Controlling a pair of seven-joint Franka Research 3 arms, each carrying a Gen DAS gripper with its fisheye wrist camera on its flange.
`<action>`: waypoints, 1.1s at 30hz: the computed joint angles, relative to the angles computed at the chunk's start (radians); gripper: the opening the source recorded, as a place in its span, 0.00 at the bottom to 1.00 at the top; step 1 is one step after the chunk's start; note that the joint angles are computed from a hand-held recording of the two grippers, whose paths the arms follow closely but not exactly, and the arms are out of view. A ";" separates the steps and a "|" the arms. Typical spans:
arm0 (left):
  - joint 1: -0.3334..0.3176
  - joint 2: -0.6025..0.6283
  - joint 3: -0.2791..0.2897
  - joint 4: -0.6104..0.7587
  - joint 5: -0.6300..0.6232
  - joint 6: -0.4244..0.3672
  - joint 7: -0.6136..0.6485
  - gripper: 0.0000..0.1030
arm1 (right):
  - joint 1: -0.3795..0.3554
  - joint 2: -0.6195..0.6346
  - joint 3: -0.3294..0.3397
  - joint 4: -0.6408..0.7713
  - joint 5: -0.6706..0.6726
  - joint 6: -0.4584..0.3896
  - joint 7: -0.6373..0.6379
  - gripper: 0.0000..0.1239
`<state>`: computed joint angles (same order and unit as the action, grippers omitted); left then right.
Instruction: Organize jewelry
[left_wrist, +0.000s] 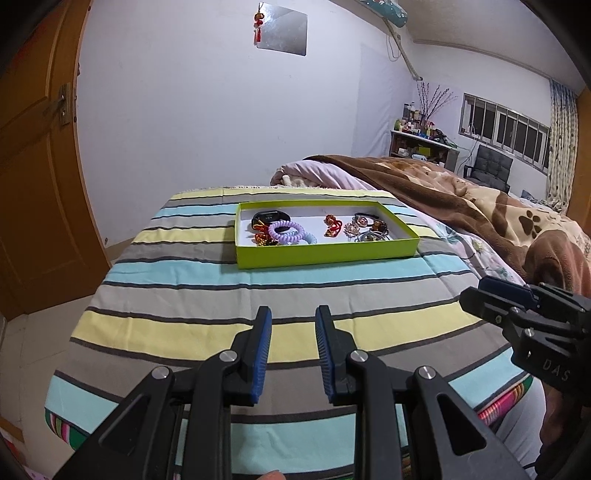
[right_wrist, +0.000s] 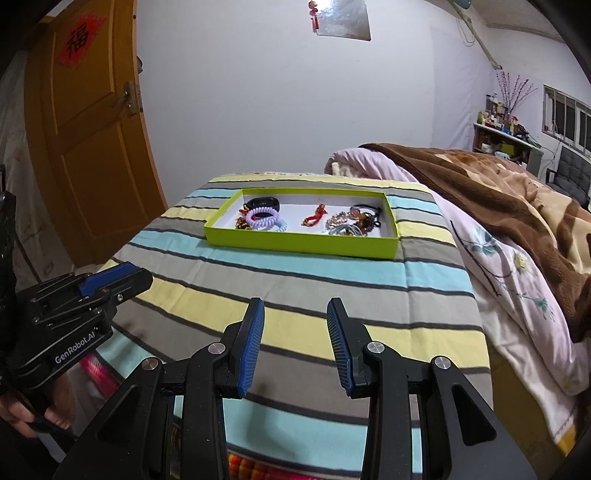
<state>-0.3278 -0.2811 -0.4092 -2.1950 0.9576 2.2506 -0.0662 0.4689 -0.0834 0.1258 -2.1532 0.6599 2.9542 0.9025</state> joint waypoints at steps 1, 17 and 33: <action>-0.001 -0.001 -0.001 -0.001 0.001 0.000 -0.004 0.25 | -0.001 -0.006 0.000 -0.008 -0.001 0.004 0.002 0.29; -0.010 0.010 0.000 0.001 -0.003 -0.004 -0.015 0.25 | 0.009 -0.024 -0.008 -0.040 -0.030 0.036 0.023 0.29; -0.012 0.011 -0.001 0.003 0.000 -0.012 -0.014 0.25 | 0.009 -0.027 -0.008 -0.040 -0.037 0.030 0.027 0.29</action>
<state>-0.3401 -0.2700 -0.4098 -2.1924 0.9577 2.2389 -0.0806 0.4780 -0.1102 0.1173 -2.1929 0.6230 2.9838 0.9300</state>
